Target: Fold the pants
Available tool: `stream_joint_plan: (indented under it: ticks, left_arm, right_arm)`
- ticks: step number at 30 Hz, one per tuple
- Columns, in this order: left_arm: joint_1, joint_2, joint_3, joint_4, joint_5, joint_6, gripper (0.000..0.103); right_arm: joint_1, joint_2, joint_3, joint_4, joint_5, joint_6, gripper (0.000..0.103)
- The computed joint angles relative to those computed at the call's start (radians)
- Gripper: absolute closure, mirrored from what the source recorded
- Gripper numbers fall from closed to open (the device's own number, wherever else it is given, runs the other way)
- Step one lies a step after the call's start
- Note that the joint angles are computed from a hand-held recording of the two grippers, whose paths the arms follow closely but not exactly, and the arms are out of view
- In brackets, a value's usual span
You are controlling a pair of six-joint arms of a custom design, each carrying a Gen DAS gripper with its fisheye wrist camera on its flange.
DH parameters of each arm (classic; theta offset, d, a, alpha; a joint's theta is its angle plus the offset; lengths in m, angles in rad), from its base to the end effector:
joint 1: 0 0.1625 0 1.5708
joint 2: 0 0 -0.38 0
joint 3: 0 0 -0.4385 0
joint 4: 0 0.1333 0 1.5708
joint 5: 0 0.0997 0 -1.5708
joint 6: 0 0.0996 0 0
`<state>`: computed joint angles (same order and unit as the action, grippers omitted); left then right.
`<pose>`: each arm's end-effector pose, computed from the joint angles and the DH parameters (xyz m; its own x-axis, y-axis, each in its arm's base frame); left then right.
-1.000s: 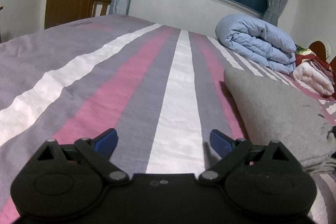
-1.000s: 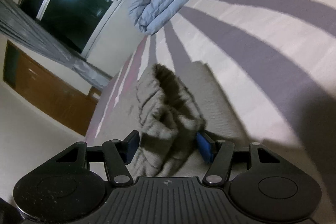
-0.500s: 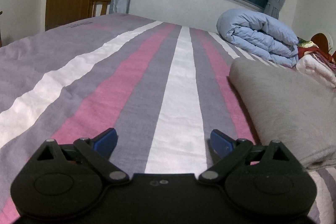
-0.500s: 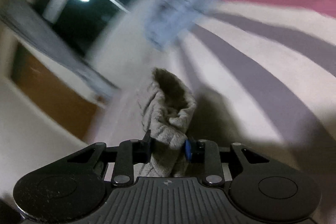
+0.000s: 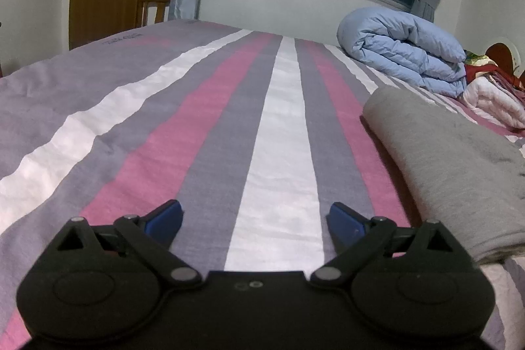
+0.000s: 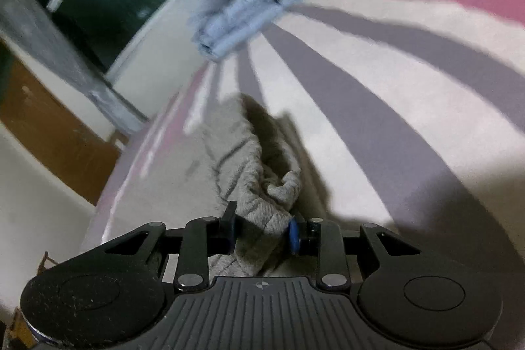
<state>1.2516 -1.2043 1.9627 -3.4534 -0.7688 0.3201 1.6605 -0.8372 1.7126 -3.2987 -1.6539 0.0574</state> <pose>0.0188 -0.5960 0.2757 -0.7771 -0.2481 -0.5785 0.4004 0.5143 -0.7584 0.1851 -0.6618 0.1178 -0.9999 0.0106 0.0113 -0.0016 0.6559 -0.7548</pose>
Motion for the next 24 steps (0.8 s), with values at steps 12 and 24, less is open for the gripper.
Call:
stream_joint_plan:
  ticks: [12, 24]
  left_arm:
    - [-0.003, -0.002, 0.004, 0.005, 0.003, -0.003, 0.012]
    - [0.001, -0.001, 0.0, 0.013, 0.005, 0.0, 0.012]
  right_arm:
    - [0.009, -0.01, -0.005, 0.025, -0.009, -0.007, 0.073]
    - [-0.011, -0.021, 0.016, -0.015, 0.032, 0.047, 0.072]
